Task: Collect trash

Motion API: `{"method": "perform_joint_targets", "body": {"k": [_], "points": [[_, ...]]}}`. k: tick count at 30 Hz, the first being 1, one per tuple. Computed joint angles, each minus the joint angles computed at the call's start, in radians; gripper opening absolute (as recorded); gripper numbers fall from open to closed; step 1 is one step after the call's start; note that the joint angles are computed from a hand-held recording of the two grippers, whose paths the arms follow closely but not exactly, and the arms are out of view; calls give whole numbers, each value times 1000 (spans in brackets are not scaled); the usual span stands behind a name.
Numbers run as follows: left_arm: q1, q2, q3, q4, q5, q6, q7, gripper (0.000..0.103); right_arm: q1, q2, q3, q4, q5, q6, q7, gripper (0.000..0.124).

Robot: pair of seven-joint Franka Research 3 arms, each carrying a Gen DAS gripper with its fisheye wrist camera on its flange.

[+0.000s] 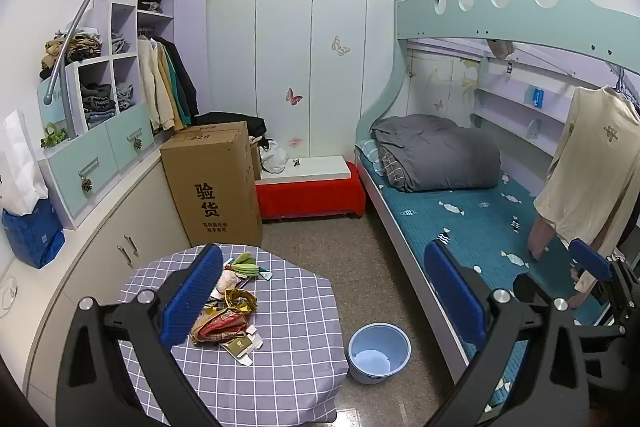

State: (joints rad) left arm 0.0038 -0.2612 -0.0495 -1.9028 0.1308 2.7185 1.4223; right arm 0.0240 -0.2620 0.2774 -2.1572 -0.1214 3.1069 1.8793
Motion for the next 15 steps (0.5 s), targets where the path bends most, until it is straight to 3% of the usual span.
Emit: {"method": "perform_joint_targets", "body": {"k": [8,15], "points": [[-1,-5,1,-4,-3,-4,4,99,-51,6,46,4,-40,11,41,97],[1,6,-6,7,2,-6,-4,99,-21,9,17,4,-25,13,25,97]]}}
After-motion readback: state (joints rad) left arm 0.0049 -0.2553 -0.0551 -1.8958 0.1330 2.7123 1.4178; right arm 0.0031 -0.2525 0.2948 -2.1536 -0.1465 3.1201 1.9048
